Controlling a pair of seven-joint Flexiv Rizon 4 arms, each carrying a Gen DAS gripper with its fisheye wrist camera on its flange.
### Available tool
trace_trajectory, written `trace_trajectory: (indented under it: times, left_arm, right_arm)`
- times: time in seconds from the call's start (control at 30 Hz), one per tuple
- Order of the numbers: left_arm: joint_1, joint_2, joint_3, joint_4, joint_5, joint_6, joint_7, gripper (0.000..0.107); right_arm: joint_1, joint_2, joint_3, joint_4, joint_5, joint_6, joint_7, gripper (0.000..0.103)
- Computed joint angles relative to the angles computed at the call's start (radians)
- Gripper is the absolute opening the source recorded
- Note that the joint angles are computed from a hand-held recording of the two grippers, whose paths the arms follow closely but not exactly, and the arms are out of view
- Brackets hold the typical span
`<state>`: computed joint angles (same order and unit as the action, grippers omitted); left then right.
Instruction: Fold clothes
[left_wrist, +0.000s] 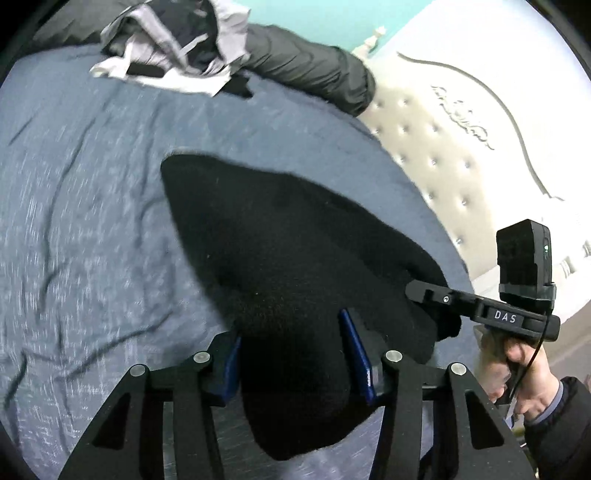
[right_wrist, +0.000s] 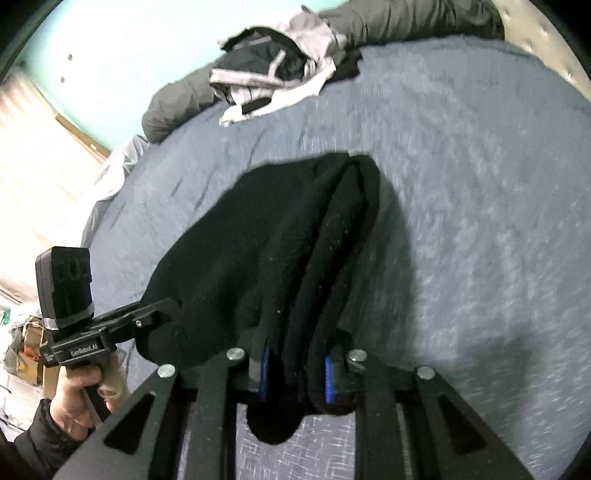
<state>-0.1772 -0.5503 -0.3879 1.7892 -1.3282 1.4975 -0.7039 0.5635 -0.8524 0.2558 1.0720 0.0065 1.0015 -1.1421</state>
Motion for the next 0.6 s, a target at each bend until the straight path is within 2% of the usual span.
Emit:
trace_trajectory:
  times: [0.17, 0.33, 0.6]
  left_arm:
    - [-0.056, -0.075, 0.121, -0.171, 0.310, -0.083, -0.253, 0.052]
    - [-0.079, -0.083, 0.158, -0.263, 0.473, -0.130, -0.388, 0.052]
    - [-0.163, -0.237, 0.255, -0.639, 0.746, -0.301, -0.635, 0.052]
  right_arm:
    - [-0.018, 0.018, -0.005, -0.029, -0.007, -0.013, -0.030, 0.020]
    - [-0.051, 0.058, -0.011, -0.039, -0.005, -0.023, -0.070, 0.020]
    - [-0.112, 0.119, -0.034, -0.045, -0.004, -0.042, -0.130, 0.020]
